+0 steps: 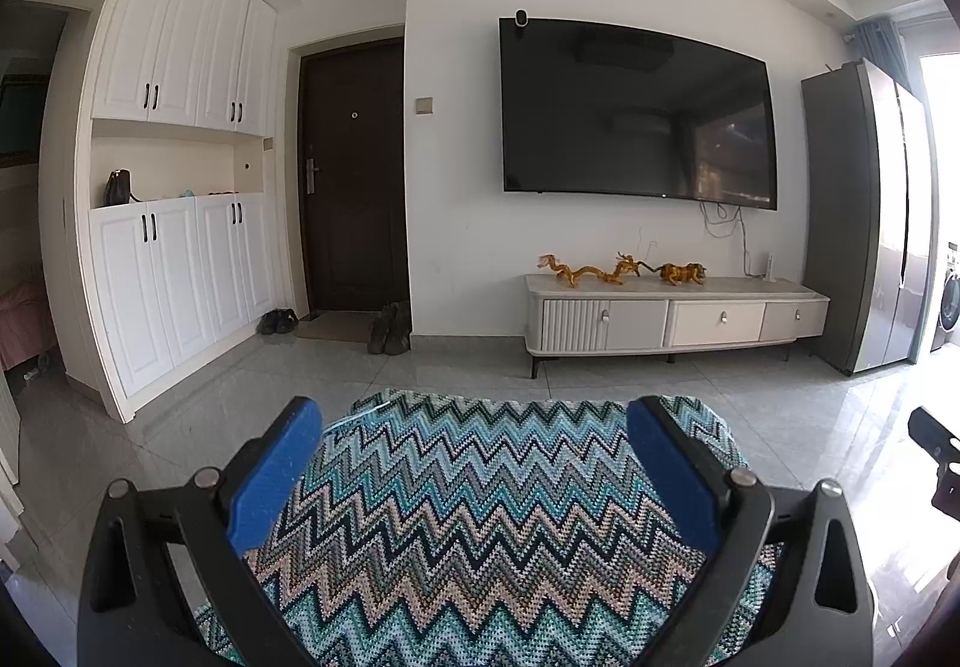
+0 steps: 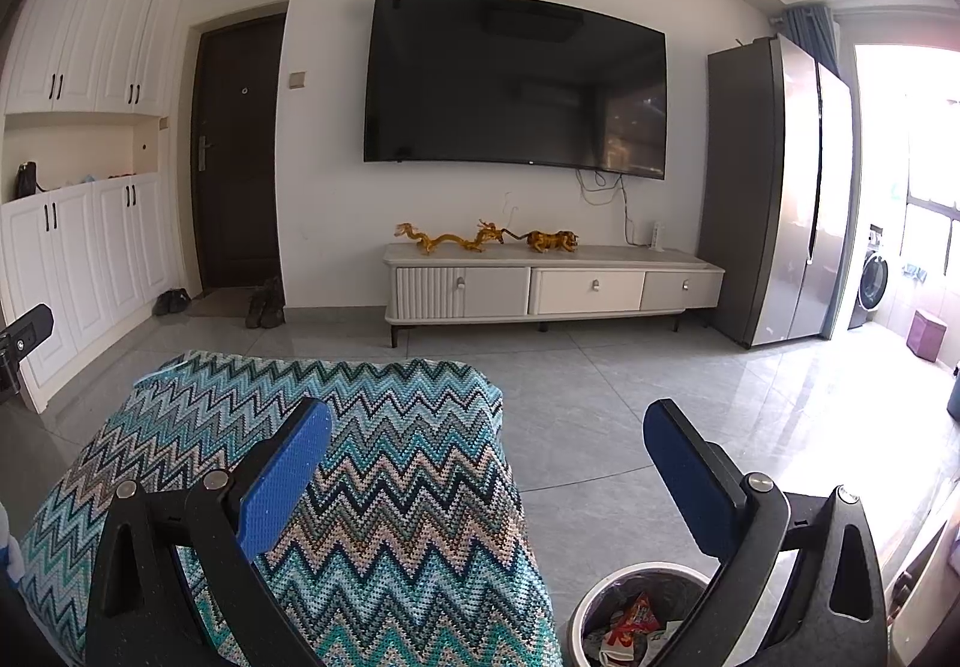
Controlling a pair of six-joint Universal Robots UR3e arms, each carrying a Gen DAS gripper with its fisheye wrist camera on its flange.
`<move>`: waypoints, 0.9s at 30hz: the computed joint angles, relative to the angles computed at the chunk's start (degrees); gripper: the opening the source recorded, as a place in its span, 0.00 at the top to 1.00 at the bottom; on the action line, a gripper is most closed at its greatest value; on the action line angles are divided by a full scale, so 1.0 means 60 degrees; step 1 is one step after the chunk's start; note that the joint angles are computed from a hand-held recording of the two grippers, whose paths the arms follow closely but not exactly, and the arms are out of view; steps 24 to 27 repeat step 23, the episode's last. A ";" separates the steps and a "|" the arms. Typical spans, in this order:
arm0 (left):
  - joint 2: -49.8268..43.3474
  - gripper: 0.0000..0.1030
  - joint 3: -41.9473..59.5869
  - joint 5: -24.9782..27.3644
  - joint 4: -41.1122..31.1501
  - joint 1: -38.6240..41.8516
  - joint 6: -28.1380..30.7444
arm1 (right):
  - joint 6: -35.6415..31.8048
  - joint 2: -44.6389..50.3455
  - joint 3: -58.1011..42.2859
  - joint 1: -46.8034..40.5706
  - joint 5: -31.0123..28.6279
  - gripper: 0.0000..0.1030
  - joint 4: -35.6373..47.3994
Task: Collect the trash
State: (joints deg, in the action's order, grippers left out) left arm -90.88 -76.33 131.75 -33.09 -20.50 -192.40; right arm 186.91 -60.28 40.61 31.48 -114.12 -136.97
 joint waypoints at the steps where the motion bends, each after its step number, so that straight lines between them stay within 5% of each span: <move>1: -0.0020 0.00 0.0006 0.0015 -0.0006 -0.0024 -0.0007 | 0.0000 -0.0007 0.0009 -0.0007 0.0013 0.01 -0.0004; 27: 0.0138 0.00 -0.0275 -0.0227 -0.0160 -0.0011 -0.0193 | 0.0099 0.0090 -0.0133 0.0072 -0.0084 0.01 0.0123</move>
